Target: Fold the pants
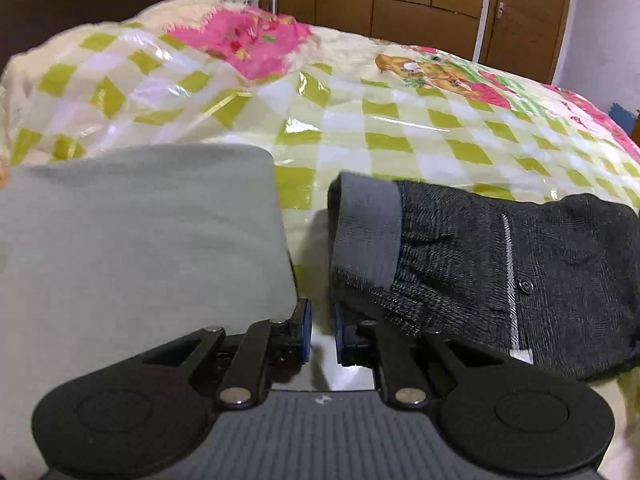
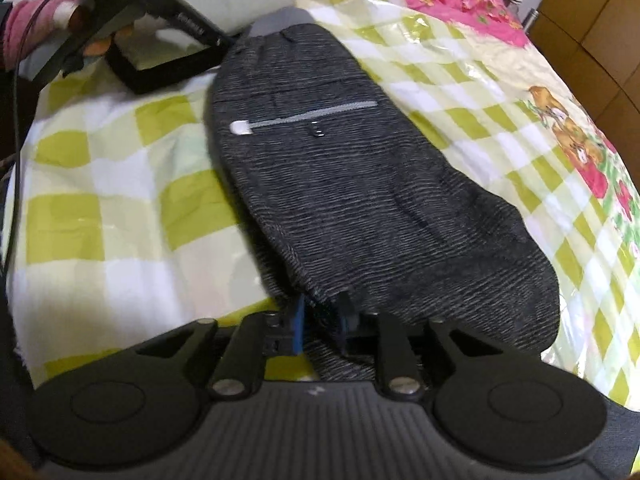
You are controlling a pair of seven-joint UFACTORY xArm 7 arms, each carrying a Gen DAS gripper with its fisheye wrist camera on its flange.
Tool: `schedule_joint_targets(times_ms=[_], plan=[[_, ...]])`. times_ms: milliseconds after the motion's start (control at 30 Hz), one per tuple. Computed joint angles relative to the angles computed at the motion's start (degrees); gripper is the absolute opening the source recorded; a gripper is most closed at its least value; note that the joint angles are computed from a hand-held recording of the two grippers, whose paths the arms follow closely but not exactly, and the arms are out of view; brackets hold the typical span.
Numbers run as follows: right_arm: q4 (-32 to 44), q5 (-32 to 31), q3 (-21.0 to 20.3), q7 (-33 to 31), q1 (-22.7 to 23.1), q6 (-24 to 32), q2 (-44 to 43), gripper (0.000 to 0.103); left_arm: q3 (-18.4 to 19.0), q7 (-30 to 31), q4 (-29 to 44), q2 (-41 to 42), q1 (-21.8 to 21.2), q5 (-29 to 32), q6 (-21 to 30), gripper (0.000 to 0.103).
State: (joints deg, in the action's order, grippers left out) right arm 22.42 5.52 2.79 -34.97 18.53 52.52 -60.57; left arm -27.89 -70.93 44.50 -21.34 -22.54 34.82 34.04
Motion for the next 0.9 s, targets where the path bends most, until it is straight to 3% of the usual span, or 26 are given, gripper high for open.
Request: schedule_joint_targets(times_ms=[300,400,533,633,767,833,900], plan=[[4.4,1.4,-4.3,4.5,-6.0,4.3,-4.3,0.019,-6.0,-3.6,7.7,0.3,1.4,8.2,7.6,0.027],[5.7,0.9,-6.8,6.4,-10.4,5.1,-4.7,0.021,-5.3,-4.1,11.1,4.4,0.0,10.1,3.6,0.030],[6.6,-1.9,-9.8,9.2,-18.6,2.8,-1.2,0.021,-3.7,-1.3,19.2,16.5,-4.2,9.8,-4.3,0.030],[10.8,-1.7,-12.3,13.6,-23.7,0.3,7.8,0.021,-3.5,4.5,28.9,27.9,-8.2,10.5,-7.0,0.031],[17.9,0.6,-15.7,15.2,-25.7,-3.6,20.5,0.024,-3.9,16.8,43.8,42.0,-13.2,7.8,-6.5,0.035],[21.0,0.8,-17.8,8.9,-24.6,-5.0,25.0,0.024,-4.2,23.6,50.4,47.5,-15.5,6.1,-4.4,0.042],[21.1,0.4,-19.4,-2.1,-22.9,-10.7,26.9,0.024,-4.4,30.2,57.3,52.8,-17.6,3.7,-1.6,0.045]])
